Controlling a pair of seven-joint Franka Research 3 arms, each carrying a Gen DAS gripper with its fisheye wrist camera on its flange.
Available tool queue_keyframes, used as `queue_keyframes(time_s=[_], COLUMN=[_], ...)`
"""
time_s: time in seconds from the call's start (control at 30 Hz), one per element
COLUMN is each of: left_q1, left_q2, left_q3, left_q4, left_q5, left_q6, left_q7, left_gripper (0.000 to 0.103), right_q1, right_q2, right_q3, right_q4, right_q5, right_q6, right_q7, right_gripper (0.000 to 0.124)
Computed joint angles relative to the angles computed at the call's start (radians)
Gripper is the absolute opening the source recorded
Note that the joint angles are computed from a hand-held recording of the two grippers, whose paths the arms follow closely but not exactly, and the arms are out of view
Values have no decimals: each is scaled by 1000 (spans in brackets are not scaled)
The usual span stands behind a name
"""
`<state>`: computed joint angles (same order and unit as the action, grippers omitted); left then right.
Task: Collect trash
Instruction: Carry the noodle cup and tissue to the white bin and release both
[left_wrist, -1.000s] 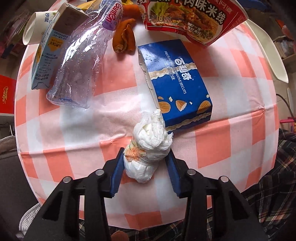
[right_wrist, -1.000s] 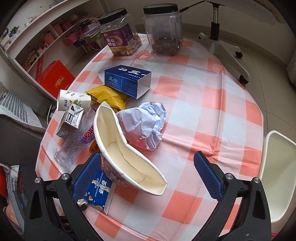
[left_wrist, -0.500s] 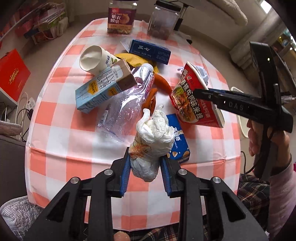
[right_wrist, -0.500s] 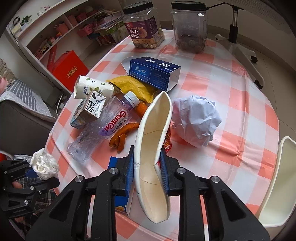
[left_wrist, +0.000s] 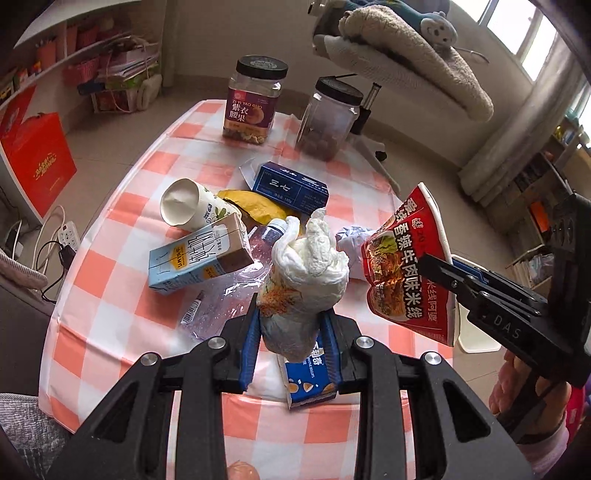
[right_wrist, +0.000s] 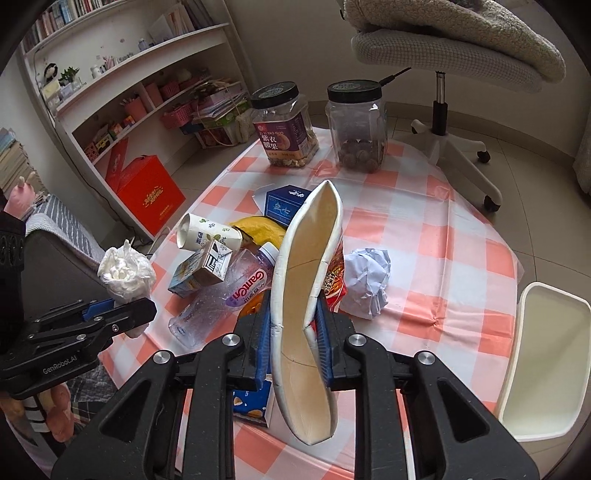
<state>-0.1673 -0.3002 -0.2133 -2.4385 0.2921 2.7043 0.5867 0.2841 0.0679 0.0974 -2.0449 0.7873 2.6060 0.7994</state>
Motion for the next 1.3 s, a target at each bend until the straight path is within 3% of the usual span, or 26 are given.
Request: queue_keyframes(time_s=[0.37,0.57,0.83,0.93,1.1,1.3], left_q1=[-24,-48,-86,-109,-156,-232], left_q2=[117,200,316,374,501,669], left_q3=[-31,-37,-37,-41,-51,-42], left_q4=[112,188,295,352,490,702], left_q5=[45,76,102,98,77,79], left_q6=[40,46,67,81,97,39], left_q7=[-28,-31,-31,-9,59,125], left_gripper=[30,30,30,30,30,30], right_q1=[-48,-91,-172,-198,-239,-282], right_q2=[-74,-76,-59,-60,-65,-68], right_q3=[-54,-85,-126,-138,-158,-177], right_q4=[-74,-97,-104,-120,-135,-145], right_q5=[67,10,-129,-208,-286,-348], right_q6=[76,162,227,271,315,362], right_q7=[-36,58,289,383,491,573], right_gripper=[21,22,26,32,62,72])
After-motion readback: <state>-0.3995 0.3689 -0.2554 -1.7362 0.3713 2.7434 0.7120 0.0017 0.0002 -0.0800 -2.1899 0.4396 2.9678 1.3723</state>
